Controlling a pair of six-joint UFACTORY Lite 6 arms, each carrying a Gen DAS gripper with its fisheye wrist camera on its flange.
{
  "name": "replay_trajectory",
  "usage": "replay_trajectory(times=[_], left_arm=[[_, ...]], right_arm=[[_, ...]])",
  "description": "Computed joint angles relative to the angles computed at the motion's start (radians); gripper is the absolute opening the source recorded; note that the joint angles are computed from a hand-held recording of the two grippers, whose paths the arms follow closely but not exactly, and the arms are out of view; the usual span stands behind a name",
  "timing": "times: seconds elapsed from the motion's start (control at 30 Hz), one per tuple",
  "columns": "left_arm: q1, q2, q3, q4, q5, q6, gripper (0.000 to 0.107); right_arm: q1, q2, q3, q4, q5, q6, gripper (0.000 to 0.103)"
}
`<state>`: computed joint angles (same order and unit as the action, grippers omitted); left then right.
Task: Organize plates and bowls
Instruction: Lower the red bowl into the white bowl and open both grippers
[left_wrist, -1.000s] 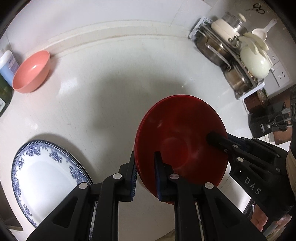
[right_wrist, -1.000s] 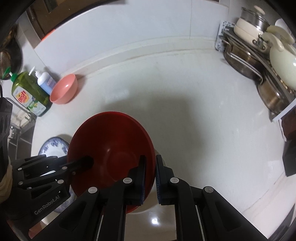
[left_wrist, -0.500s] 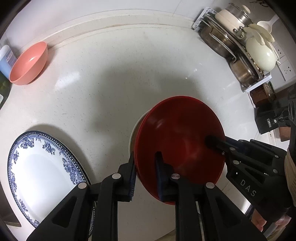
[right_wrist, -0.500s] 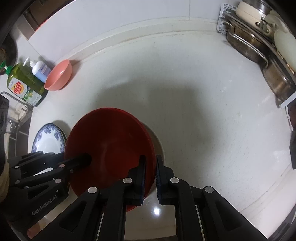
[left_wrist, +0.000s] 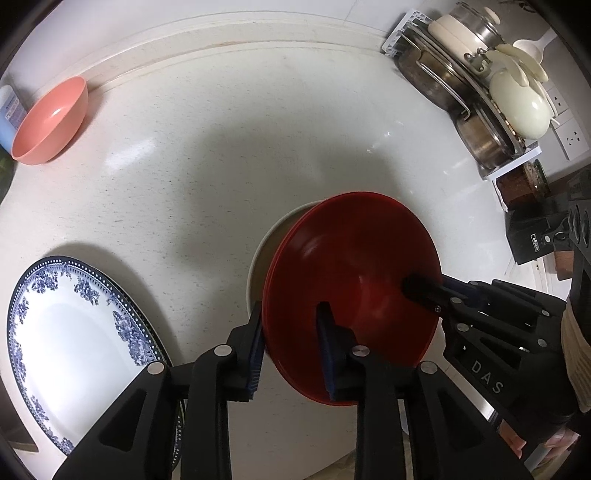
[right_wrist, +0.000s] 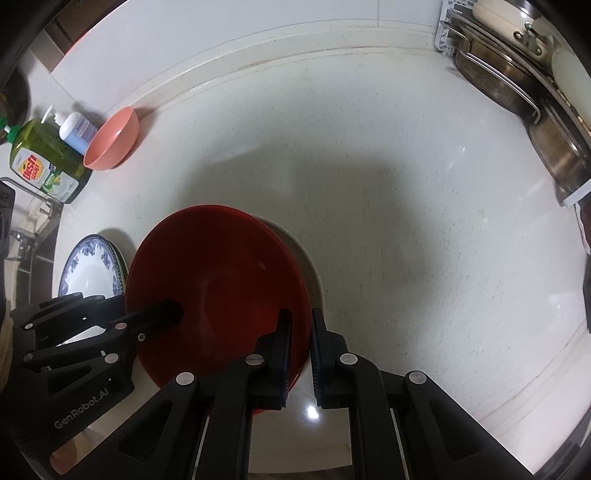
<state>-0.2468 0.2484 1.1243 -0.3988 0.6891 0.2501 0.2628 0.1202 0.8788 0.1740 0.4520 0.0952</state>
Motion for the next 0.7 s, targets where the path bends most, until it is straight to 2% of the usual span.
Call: replay_trajectory(times=[0.37,0.43,0.5,0.53,0.63,0.7], left_arm=[[0.017,0.012,0.014,-0.035,0.029,0.040,0.043],[0.014,-0.013,0.005,-0.007,0.008,0.020,0.053],[0.017,-0.043,-0.010,0.012,-0.020,0.006,0.058],[0.023,-0.054,-0.011,0.014,-0.024,0.008,0.059],[0.040,-0.071,-0.010,0.013,-0.025,0.014,0.059],[0.041,-0.087,-0.015,0.035,-0.034,0.001,0.059]], right_arm=[[-0.022,-0.007,0.000,0.086,0.011,-0.085,0.013],[-0.023,-0.013,-0.002,0.090,0.009,-0.090,0.017],[-0.010,-0.033,-0.008,0.005,-0.002,-0.001,0.030],[-0.005,-0.041,-0.008,-0.037,-0.005,0.040,0.033],[-0.015,-0.067,-0.004,-0.012,0.003,0.020,0.033],[-0.001,-0.086,-0.002,-0.061,0.005,0.072,0.033]])
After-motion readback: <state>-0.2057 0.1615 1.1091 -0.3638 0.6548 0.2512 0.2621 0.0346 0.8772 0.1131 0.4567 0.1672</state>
